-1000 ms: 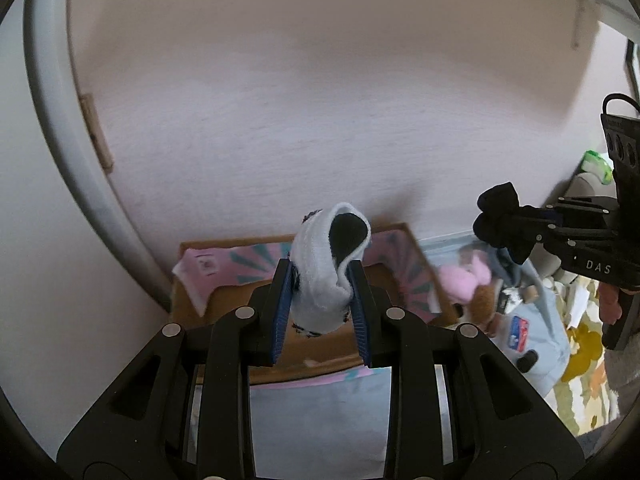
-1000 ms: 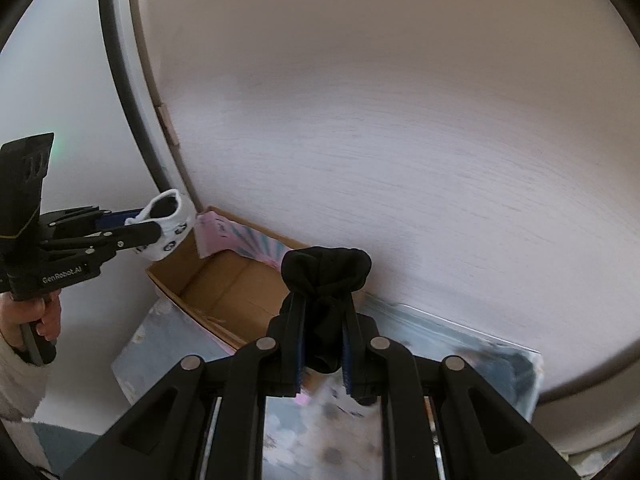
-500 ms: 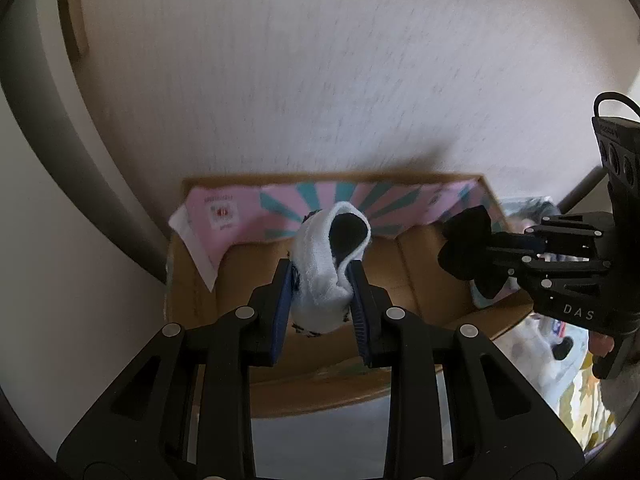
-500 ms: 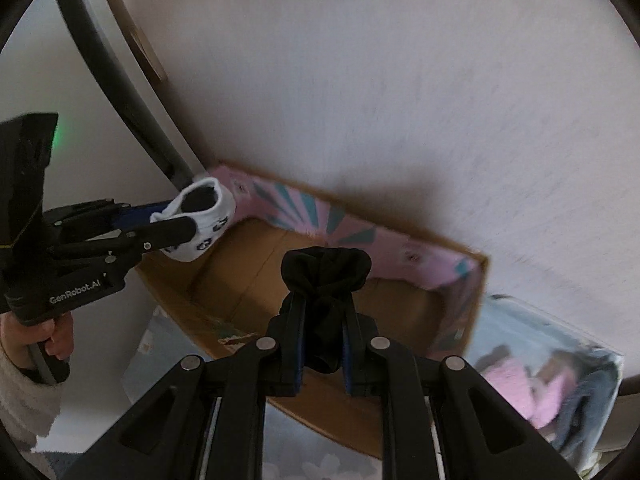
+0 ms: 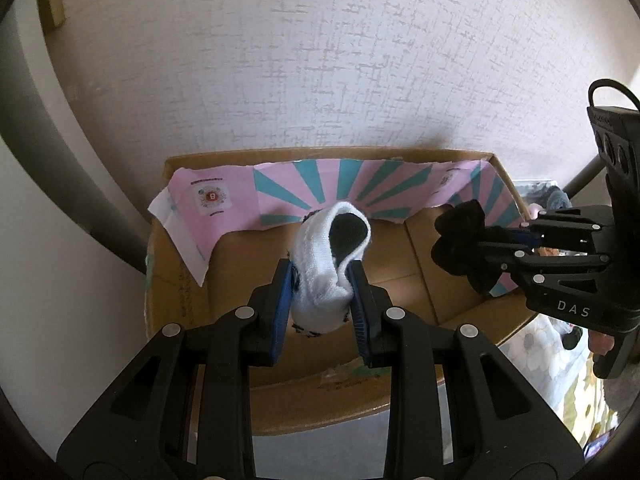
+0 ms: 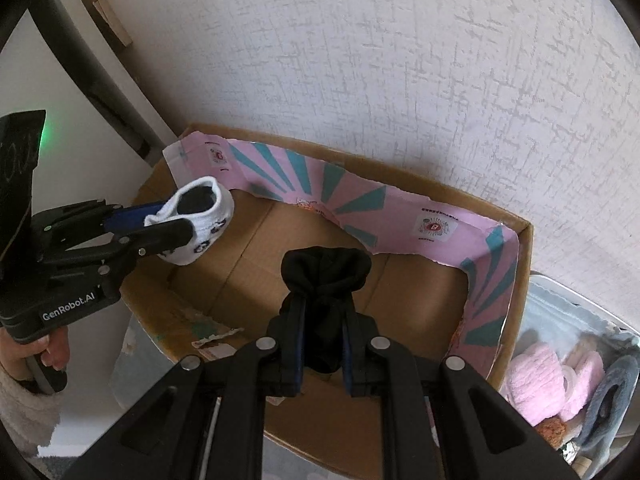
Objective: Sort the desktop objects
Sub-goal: 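Carry both socks over the cardboard box with both tools, then open both tools to drop the socks into the box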
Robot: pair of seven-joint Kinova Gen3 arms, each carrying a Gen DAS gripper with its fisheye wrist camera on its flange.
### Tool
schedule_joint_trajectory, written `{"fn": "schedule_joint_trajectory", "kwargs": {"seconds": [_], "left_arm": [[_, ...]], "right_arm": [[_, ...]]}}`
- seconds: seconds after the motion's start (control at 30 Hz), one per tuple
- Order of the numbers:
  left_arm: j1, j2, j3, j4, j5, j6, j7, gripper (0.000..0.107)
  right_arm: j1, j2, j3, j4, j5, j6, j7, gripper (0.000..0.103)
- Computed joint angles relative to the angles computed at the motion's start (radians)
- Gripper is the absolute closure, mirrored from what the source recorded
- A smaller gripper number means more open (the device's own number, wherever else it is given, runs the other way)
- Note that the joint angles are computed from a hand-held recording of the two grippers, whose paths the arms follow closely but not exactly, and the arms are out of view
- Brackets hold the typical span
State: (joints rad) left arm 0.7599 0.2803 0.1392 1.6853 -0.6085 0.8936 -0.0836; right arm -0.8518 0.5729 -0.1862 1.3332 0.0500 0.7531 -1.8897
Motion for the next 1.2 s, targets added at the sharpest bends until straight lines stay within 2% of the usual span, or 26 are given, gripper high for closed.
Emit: {"fn": "schedule_joint_trajectory", "kwargs": {"seconds": [0.07, 0.1, 0.13, 0.17, 0.2, 0.23, 0.3, 0.5, 0.87, 0.93, 1.0, 1.2], "left_arm": [[0.000, 0.016, -0.002, -0.025, 0.012, 0.037, -0.011, 0.080], [-0.010, 0.020, 0.002, -0.030, 0.030, 0.040, -0.022, 0.076], [-0.024, 0.027, 0.005, -0.040, 0.062, 0.048, -0.039, 0.066], [-0.028, 0.031, 0.004, -0.048, 0.081, 0.061, -0.042, 0.056], [-0.023, 0.032, -0.002, -0.050, 0.086, 0.072, -0.030, 0.021], [-0.015, 0.029, -0.005, -0.047, 0.075, 0.075, -0.014, 0.005], [0.020, 0.019, -0.014, -0.043, 0.031, 0.098, 0.035, 0.005], [0.032, 0.015, 0.008, -0.078, 0.004, 0.168, 0.023, 0.005], [0.059, 0.008, 0.021, -0.116, -0.027, 0.199, 0.036, 0.005], [0.066, 0.006, 0.021, -0.120, -0.038, 0.206, 0.049, 0.005], [0.074, 0.001, 0.020, -0.118, -0.053, 0.208, 0.070, 0.005], [0.079, 0.007, 0.029, -0.139, -0.060, 0.234, 0.075, 0.005]], "right_arm": [[-0.019, -0.003, 0.018, 0.006, 0.020, -0.017, -0.024, 0.085], [-0.017, -0.004, 0.018, 0.012, 0.022, -0.030, -0.028, 0.077], [-0.010, -0.002, 0.012, 0.015, 0.016, -0.040, -0.027, 0.072], [-0.004, 0.002, 0.007, 0.015, 0.008, -0.042, -0.028, 0.059], [-0.003, 0.001, 0.009, 0.017, 0.005, -0.041, -0.034, 0.050], [-0.003, 0.000, 0.013, 0.020, 0.005, -0.041, -0.044, 0.046], [-0.003, 0.003, 0.019, 0.008, 0.000, -0.014, -0.064, 0.035], [-0.018, -0.047, 0.029, 0.056, 0.041, -0.015, -0.098, 0.028], [-0.026, -0.092, 0.016, 0.099, 0.092, -0.031, -0.108, 0.025], [-0.019, -0.094, 0.009, 0.100, 0.086, -0.030, -0.104, 0.019], [-0.009, -0.092, -0.001, 0.096, 0.071, -0.024, -0.094, 0.000], [-0.010, -0.098, -0.002, 0.109, 0.065, -0.036, -0.083, 0.000]]}}
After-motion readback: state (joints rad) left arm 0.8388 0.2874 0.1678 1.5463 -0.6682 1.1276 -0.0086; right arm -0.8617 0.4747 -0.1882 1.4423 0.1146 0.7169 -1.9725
